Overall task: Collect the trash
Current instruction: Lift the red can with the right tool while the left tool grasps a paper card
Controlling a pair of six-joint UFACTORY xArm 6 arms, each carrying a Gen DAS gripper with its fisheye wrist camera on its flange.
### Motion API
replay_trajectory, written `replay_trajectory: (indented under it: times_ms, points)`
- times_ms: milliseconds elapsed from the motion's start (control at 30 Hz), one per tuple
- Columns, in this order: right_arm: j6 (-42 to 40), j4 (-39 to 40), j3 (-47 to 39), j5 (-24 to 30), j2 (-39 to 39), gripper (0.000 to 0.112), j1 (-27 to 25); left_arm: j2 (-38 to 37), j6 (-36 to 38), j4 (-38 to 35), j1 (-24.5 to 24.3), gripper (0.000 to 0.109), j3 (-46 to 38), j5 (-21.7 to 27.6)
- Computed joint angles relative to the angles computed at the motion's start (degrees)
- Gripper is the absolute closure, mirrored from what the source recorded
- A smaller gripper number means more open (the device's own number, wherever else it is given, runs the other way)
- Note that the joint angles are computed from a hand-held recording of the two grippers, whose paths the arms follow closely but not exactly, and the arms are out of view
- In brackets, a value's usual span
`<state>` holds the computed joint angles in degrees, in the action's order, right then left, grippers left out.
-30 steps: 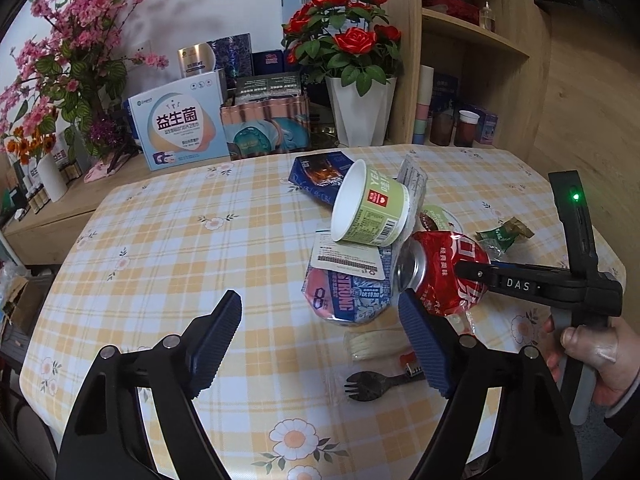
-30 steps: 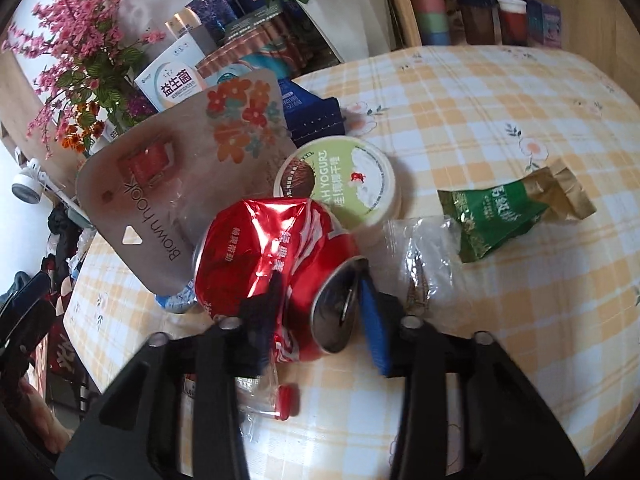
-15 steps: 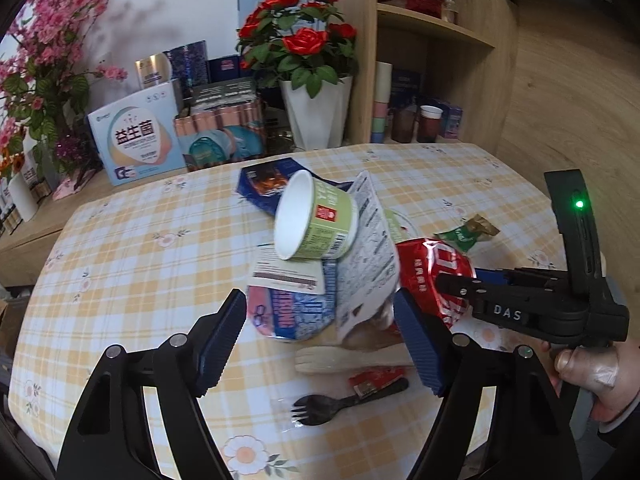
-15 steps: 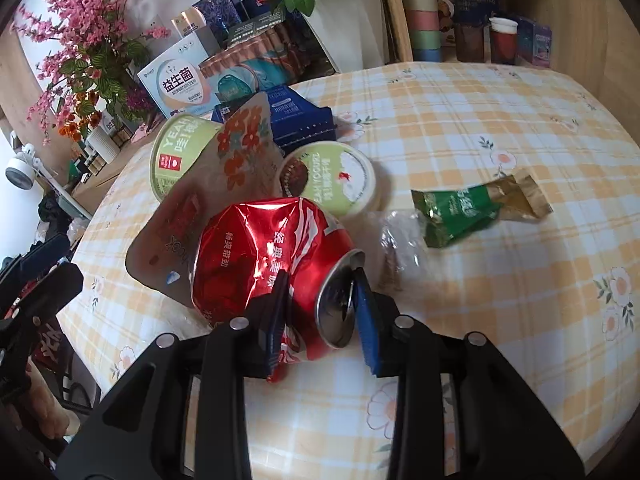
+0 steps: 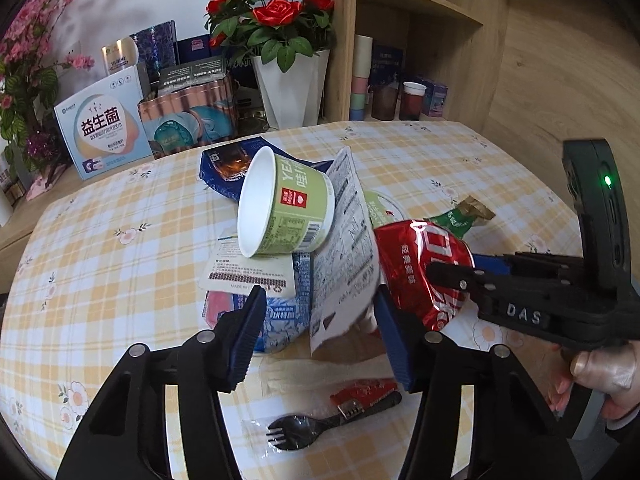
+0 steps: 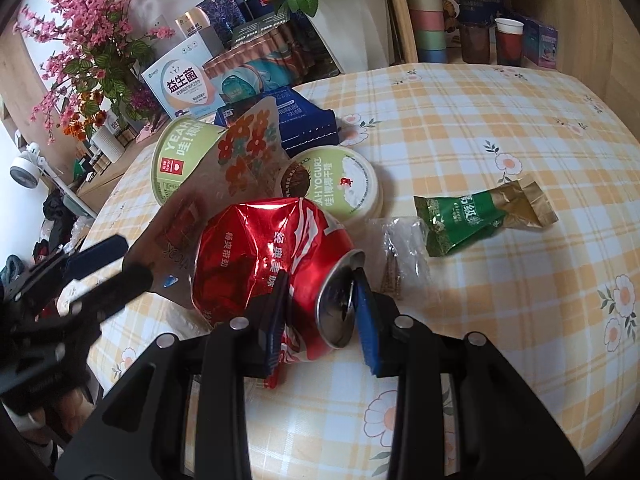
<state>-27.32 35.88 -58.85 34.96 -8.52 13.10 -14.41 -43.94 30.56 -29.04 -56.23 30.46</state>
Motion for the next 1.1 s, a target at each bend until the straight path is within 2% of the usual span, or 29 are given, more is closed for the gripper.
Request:
replay_trajectory:
  times_ms: [167,333,400,500,767,1100]
  points:
    - [-0.37,-0.06,-0.35,0.22,0.46,0.078,-0.02,2.72,2.14,-2.87,1.33,0.059,-2.26,-1.81]
    - [-0.61,-0.58,-0.67,0.47,0.57,0.078,-0.04,5.95,6.69,-6.6,1.42,0.083,-5.13,-1.54]
    - [-0.62,-0.92,-0.46,0.14,0.38,0.078,0.04,6.44,8.23,-8.25,1.49,0.099,-5.32,-2.11]
    - [0.01,-1.15,-0.23,0.06,0.11,0.078,-0.2,5.99,8.83,-8.98,1.46,0.106,-4.45,-3.69]
    - [2.65,-1.99,1.11,-0.98,-2.16,0.078,-1.86,3.45,10.04,-8.73,0.59,0.107,-3.23,-5.28]
    - [4.51,-2.14,3.76,-0.57,-7.86,0.078,-4.78,-1.61,6.04,-4.95,-1.53,0.107,-3.96,-2.81]
